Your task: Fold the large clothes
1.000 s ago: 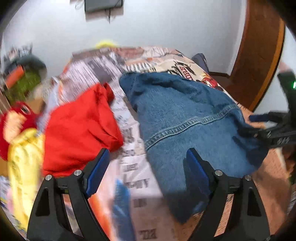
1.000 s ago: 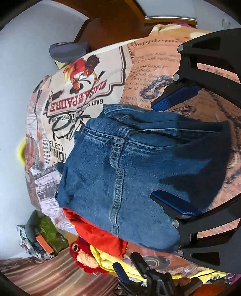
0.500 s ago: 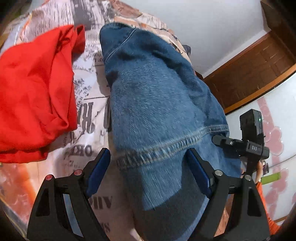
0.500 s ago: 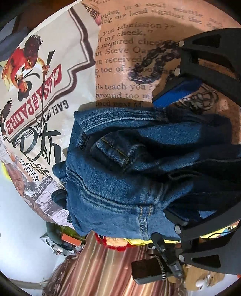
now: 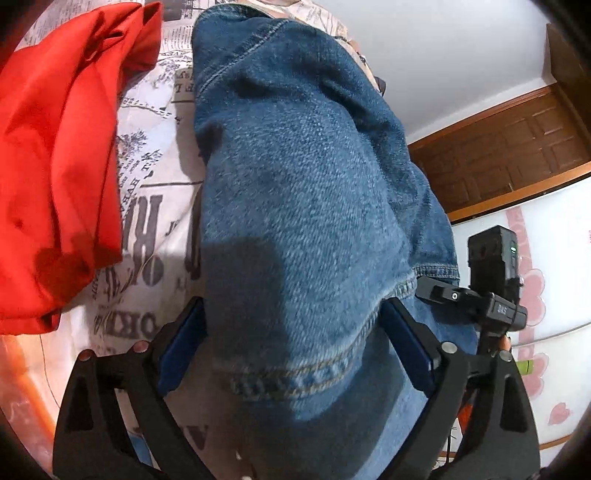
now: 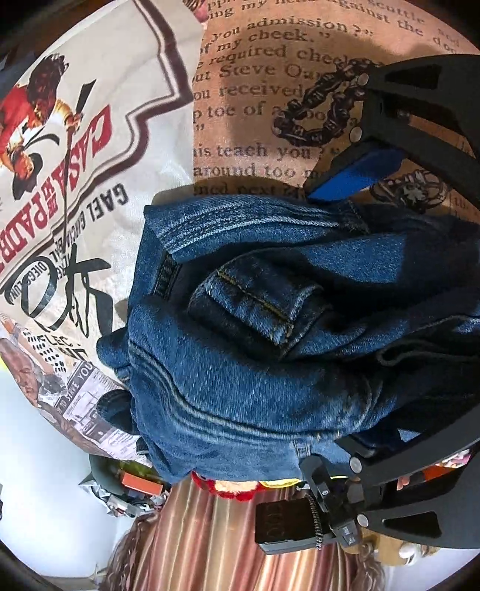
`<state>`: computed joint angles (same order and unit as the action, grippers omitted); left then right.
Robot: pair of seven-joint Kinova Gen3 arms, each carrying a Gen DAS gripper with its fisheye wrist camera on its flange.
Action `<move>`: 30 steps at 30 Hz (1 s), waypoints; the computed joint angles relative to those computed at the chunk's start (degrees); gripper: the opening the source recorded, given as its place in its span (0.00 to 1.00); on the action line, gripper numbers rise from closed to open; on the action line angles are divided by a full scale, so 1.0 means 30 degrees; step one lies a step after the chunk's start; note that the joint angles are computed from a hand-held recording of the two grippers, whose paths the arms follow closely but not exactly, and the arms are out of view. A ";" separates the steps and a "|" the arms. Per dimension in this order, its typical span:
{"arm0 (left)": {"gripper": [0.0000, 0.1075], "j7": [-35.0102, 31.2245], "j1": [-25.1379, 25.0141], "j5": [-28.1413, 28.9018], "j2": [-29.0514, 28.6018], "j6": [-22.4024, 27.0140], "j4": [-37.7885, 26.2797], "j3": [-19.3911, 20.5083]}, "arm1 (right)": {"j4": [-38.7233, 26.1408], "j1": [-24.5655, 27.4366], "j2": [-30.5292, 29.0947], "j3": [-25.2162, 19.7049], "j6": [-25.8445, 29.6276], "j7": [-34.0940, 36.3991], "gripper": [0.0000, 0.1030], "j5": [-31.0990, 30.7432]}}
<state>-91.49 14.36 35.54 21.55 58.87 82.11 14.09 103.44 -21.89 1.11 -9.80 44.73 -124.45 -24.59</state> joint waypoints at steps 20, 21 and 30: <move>0.46 0.2433 0.1686 -0.3547 -0.2391 0.1597 -0.3386 -0.0422 | -0.7324 -0.3666 0.1000 -0.1415 0.5247 -0.4221 0.40 0.8463; 0.46 0.2271 0.1567 -0.3506 -0.2851 0.1582 -0.3270 -0.0464 | -0.7573 -0.3841 0.1004 -0.1413 0.5311 -0.4337 0.40 0.8655; 0.45 -0.0760 -0.1436 -0.1210 -0.5917 0.3270 -0.2870 -0.2084 | -1.1970 -0.6029 0.2974 -0.1311 0.6250 -0.5105 0.40 1.0956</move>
<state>-93.77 10.05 31.91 3.80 68.68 73.50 7.84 67.53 -39.98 10.03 -13.74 63.48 -139.76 8.28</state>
